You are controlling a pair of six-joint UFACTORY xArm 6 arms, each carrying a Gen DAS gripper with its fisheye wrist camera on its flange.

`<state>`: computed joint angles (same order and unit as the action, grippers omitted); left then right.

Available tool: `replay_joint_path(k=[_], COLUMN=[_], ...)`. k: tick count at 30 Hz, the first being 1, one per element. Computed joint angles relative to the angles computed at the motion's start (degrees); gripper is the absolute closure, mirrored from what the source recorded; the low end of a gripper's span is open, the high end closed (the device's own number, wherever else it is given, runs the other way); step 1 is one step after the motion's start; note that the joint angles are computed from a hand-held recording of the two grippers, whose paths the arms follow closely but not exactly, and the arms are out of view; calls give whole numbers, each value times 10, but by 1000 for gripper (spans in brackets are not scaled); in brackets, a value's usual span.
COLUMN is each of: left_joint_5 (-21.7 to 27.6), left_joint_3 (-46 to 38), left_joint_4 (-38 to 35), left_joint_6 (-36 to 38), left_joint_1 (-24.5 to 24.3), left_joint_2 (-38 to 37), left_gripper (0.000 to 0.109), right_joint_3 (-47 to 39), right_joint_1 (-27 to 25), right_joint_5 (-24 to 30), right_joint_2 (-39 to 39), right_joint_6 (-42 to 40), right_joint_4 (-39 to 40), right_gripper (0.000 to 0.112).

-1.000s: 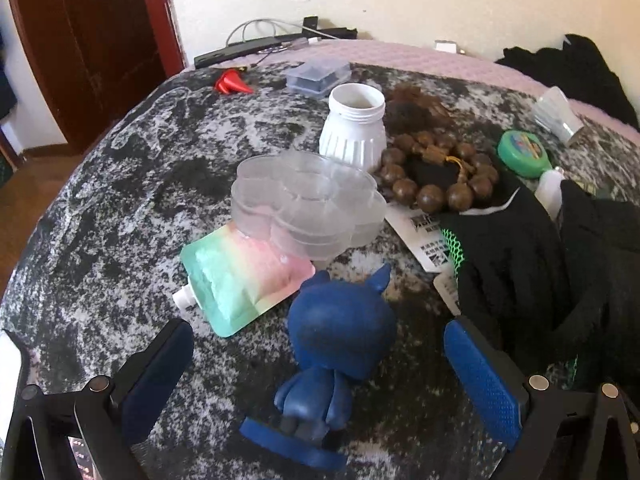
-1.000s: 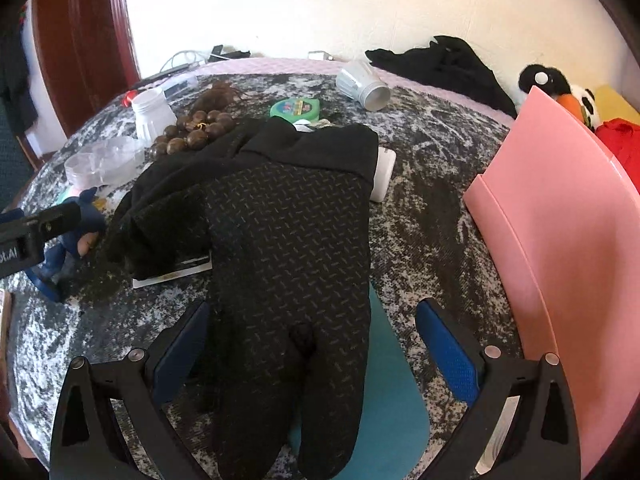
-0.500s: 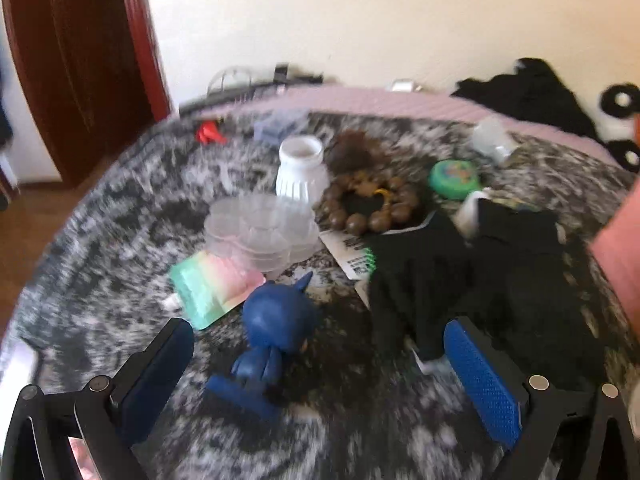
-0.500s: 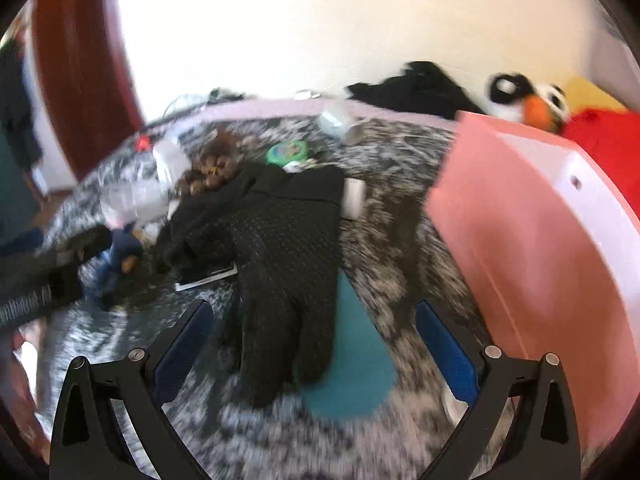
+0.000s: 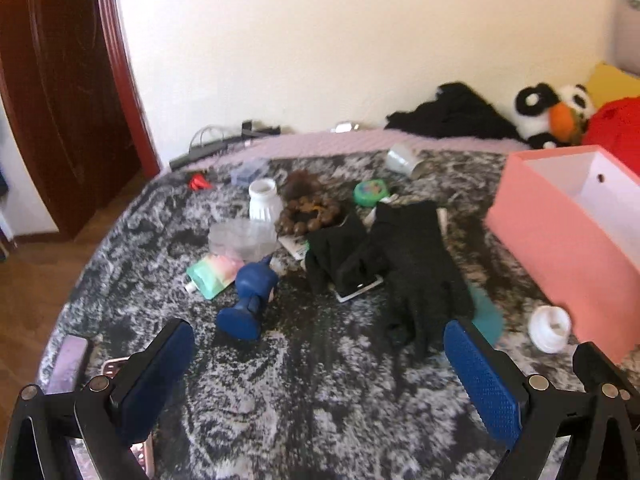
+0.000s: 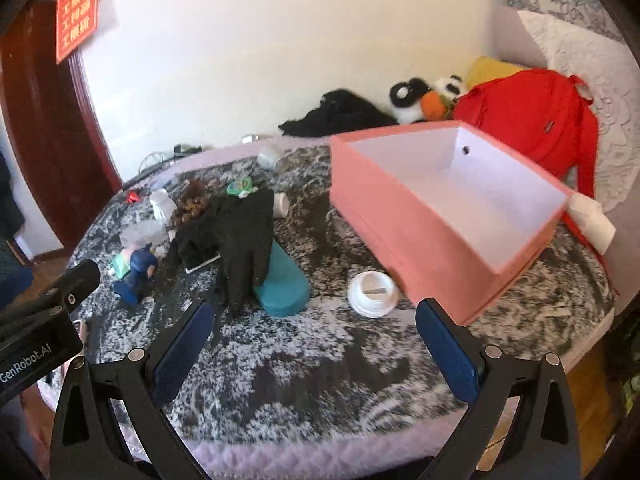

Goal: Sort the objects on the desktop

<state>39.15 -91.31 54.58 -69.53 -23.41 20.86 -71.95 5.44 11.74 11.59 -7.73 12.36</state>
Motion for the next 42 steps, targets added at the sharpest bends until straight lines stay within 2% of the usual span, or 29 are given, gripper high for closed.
replay_joint_path(k=[7,23,34,40,42], left_joint_5=[34,37,43,37,23], left_joint_3=[16,32,18,21,30], left_joint_4=[18,18,1,-2,4], left_joint_6=[-10,-8,7,9,0], left_joint_1=[-33,-49,-49,-43,-35], left_joint_2=[-32,-65,-54,-55,-58], left_gripper=[6,6,6,6,6], right_joint_3=[67,101,93,84,80], right_joint_1=[-14,-31,-34,-27,-20], right_joint_5=[-48,-54,-43,-36,-39], right_joint_2=[-73,-117,-110,-99,-93], right_joint_6=[43,86,64,11,-32], right_joint_4=[-49,-91,-65,-7,35], right_gripper=[10,10,10,10,10])
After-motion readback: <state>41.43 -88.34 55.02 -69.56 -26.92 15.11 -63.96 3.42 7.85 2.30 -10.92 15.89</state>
